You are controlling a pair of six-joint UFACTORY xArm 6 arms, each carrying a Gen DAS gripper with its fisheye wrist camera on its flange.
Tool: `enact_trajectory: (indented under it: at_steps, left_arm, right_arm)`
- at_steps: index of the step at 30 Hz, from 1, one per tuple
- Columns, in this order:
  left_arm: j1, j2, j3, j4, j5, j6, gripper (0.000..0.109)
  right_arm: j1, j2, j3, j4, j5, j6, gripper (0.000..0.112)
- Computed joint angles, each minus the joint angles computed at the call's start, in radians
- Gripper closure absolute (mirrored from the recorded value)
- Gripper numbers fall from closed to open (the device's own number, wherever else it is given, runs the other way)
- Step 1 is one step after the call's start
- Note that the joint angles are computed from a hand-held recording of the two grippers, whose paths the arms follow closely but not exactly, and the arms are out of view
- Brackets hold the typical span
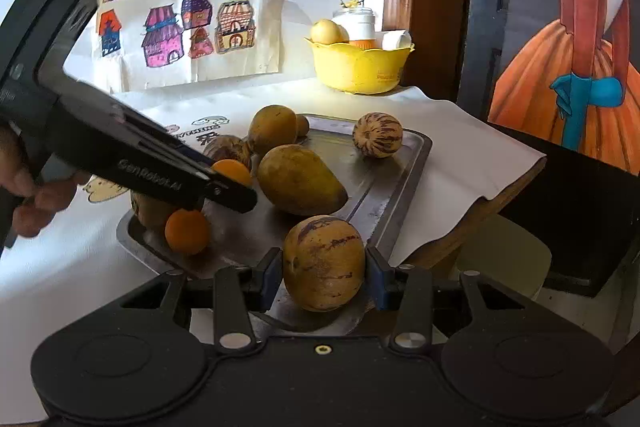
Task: Organize fruits
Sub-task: 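Lower the orange onto the tray and open the left tool while the right releases the pepino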
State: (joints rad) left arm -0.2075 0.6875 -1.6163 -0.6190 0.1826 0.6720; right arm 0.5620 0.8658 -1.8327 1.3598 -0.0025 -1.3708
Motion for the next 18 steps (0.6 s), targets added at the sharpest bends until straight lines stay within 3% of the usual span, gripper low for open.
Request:
enact_trajectory:
  at_steps: [6, 18]
  left_arm:
    - [0.010, 0.021, -0.030, 0.149, 0.025, -0.125, 0.072]
    - [0.015, 0.037, -0.058, 0.196, 0.047, -0.158, 0.072]
  right_arm:
    - [0.015, 0.016, -0.016, 0.034, -0.028, -0.066, 0.066]
    - [0.023, 0.024, -0.032, 0.091, -0.044, -0.115, 0.066]
